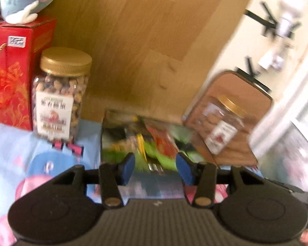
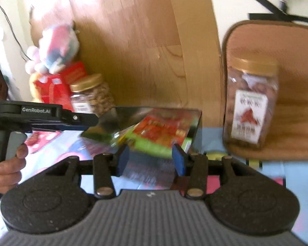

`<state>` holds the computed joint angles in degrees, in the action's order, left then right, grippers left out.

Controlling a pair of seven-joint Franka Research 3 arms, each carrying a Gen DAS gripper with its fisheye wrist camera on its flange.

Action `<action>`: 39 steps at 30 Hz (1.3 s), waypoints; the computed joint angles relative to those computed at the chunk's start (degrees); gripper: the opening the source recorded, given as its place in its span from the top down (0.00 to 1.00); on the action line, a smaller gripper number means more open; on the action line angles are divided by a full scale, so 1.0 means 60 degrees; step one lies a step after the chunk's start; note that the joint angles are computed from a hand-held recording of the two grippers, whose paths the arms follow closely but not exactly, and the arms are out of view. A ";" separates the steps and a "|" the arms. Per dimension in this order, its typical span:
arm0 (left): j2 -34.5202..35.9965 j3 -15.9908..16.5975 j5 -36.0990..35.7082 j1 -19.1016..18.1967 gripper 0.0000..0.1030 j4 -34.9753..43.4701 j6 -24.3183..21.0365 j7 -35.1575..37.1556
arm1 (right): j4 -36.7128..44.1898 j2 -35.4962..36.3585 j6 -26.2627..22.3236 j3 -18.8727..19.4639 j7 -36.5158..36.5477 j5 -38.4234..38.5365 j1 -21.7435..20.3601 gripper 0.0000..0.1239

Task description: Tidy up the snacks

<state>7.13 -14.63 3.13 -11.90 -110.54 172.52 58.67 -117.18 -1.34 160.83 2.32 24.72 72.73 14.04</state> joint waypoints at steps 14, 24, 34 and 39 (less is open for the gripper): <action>-0.1803 -0.0318 -1.0729 -0.1379 0.56 -0.2256 -0.1672 0.9704 | -0.5103 -0.4167 -0.1303 -0.0577 -0.0267 0.1006 0.0598 0.60; -0.1756 -0.0149 -0.9771 -0.1966 0.39 -0.2394 -0.1570 0.9224 | -0.4587 -0.3251 -0.0445 -0.0441 -0.0997 0.1596 0.1200 0.64; -0.1764 -0.0040 -0.8793 -0.2007 0.51 -0.2564 -0.1535 0.8246 | -0.4585 -0.3223 0.0143 -0.0221 -0.2105 0.2335 0.1382 0.64; -0.1895 -0.0077 -0.8346 -0.2070 0.51 -0.2744 -0.1418 0.7912 | -0.4684 -0.3283 -0.0268 -0.0319 -0.2070 0.2621 0.1248 0.59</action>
